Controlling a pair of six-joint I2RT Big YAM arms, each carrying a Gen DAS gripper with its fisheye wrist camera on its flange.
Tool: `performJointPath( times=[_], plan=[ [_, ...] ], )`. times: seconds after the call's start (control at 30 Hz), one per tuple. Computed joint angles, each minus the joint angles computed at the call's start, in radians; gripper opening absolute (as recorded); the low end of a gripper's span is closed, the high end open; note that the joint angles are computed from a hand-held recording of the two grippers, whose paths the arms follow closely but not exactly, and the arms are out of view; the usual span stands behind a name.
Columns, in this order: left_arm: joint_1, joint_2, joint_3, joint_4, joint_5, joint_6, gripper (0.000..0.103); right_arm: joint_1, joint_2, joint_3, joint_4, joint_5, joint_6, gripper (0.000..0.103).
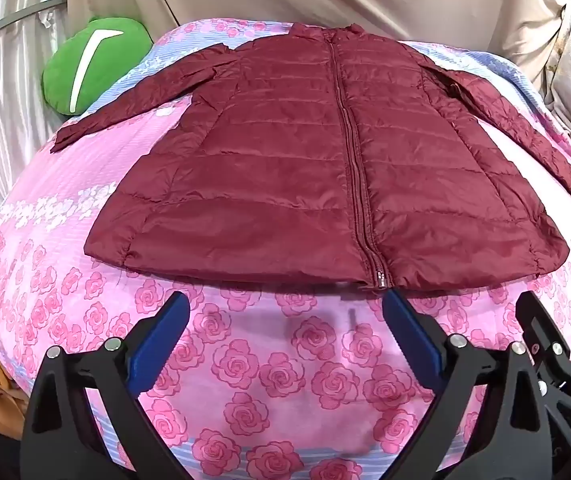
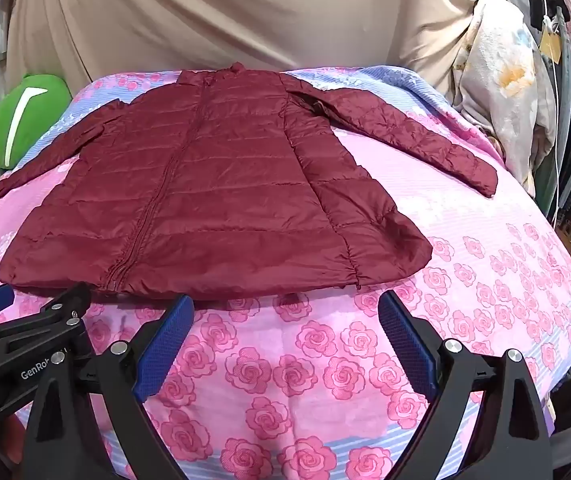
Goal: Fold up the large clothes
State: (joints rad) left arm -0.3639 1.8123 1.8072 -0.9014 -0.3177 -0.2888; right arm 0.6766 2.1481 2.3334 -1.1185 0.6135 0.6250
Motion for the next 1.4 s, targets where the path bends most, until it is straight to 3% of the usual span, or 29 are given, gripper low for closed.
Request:
performJointPath(
  times=[1.4],
  plan=[
    [0.004, 0.018, 0.009, -0.007, -0.005, -0.006, 0.093, -0.006, 0.046, 0.057, -0.040, -0.020, -0.003, 0.089]
  ],
)
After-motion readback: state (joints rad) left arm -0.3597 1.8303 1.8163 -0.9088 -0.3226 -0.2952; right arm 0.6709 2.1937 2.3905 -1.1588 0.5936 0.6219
